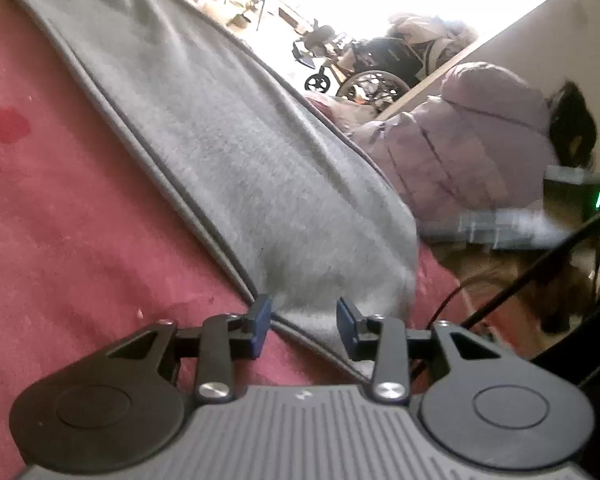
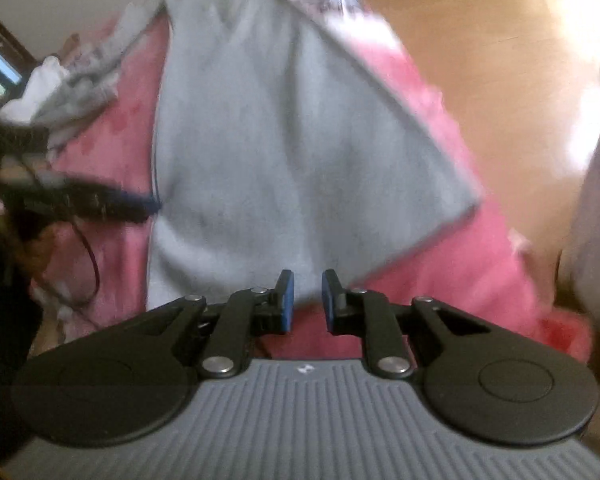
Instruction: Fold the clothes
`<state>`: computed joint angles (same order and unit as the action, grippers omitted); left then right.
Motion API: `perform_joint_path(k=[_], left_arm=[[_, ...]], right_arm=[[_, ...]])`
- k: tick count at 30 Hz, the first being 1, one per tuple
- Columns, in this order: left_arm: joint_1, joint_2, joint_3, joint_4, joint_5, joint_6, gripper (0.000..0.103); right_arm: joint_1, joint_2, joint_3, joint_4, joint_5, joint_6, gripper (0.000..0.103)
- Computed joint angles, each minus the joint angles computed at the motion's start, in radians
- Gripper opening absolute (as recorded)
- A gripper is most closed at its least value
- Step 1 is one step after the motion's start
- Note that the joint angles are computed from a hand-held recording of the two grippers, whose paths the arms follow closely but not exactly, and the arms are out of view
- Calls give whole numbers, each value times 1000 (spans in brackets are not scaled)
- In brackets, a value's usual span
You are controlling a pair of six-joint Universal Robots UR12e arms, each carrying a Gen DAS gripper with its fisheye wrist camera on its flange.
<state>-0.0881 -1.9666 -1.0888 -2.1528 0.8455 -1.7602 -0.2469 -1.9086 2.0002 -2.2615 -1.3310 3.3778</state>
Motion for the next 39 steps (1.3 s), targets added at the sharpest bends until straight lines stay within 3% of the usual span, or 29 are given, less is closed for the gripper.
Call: perform_joint_path(k=[2, 5, 8, 10, 12, 14, 16, 18, 23, 25, 28, 30, 32, 34, 36, 39], left_arm=[[-1, 52, -67, 105, 8, 24, 46], [5, 135, -181, 301, 40, 94, 49], [6, 226, -319, 533, 71, 194, 55], [11, 272, -388, 640, 87, 244, 59], [19, 296, -418, 687, 104, 264, 60], [22, 300, -411, 683, 129, 251, 60], [14, 295, -387, 654, 162, 209, 60], [21, 282, -350, 627, 194, 157, 60], [48, 249, -295, 732, 234, -72, 60], [64, 230, -270, 797, 257, -186, 60], [100, 193, -212, 843, 276, -362, 60], [122, 161, -158, 826, 277, -447, 60], [134, 139, -123, 830, 272, -503, 60], [140, 126, -100, 852, 259, -567, 60], [150, 119, -81, 848, 216, -615, 60], [161, 123, -76, 834, 173, -596, 61]], right_arm=[[-2, 24, 17, -154, -3, -7, 15], [14, 79, 27, -307, -50, -6, 15], [43, 73, 50, -241, -124, -1, 14], [69, 18, 97, -221, -175, 10, 14], [104, -43, 125, -174, -226, 47, 14], [138, -82, 129, -114, -279, 83, 14], [173, -105, 132, -115, -331, 97, 15], [198, -99, 132, -192, -362, 78, 15], [203, 10, 107, -400, -234, 7, 15], [205, 57, 86, -386, -176, -16, 15], [228, 90, 52, -241, -130, -33, 15], [246, 74, 58, -208, -130, -9, 15], [226, 39, 57, -131, -37, 26, 15], [221, 11, 62, -105, -18, 78, 15], [237, -9, 59, -101, -92, 138, 15], [267, -26, 48, -137, -219, 229, 15]])
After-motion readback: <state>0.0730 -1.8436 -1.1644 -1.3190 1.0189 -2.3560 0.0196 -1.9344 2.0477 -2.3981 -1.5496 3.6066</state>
